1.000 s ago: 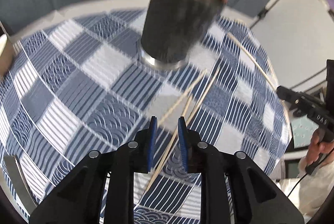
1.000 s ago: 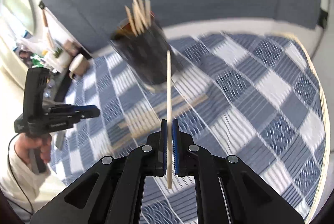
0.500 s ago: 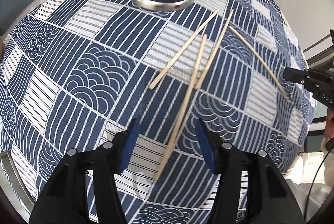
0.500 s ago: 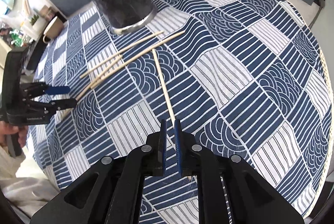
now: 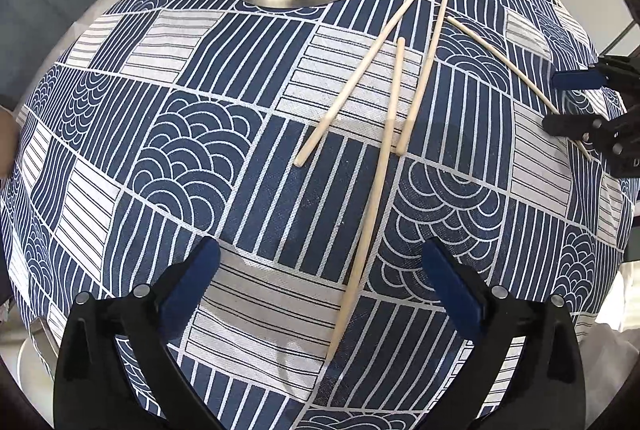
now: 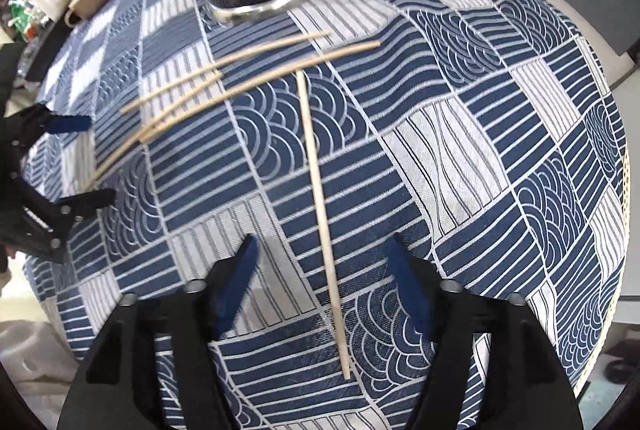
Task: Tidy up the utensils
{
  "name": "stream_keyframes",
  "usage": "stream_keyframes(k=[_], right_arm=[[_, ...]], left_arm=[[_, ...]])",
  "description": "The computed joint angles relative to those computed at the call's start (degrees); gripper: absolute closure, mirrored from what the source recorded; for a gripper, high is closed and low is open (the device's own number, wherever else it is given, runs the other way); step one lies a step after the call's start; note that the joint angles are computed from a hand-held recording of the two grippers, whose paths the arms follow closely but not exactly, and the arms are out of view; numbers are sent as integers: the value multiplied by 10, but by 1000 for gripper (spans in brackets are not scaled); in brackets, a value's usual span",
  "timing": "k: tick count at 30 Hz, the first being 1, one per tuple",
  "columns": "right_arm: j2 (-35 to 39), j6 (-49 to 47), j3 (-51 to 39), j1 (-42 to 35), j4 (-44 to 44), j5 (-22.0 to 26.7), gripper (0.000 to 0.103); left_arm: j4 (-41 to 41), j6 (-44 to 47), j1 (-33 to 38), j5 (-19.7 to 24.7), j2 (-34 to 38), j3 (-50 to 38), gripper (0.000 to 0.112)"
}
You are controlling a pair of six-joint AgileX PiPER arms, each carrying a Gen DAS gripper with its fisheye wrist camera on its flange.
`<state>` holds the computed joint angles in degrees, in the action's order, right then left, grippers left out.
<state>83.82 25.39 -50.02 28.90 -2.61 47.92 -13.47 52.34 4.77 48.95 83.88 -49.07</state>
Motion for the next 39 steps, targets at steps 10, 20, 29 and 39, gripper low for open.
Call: stream_keyframes(k=[10, 20, 29, 39], right_arm=[[37, 32, -17, 16, -19, 18, 7], [58, -10, -43, 4, 5, 54, 6], [46, -15, -28, 10, -5, 34, 9], [10, -98, -34, -49, 41, 76, 99]], left_arm=[[23, -35, -17, 9, 7, -9, 14], [102, -143, -82, 78, 68, -90, 13], [112, -144, -87, 90, 78, -100, 14], [69, -77, -22, 159, 71, -130, 105]])
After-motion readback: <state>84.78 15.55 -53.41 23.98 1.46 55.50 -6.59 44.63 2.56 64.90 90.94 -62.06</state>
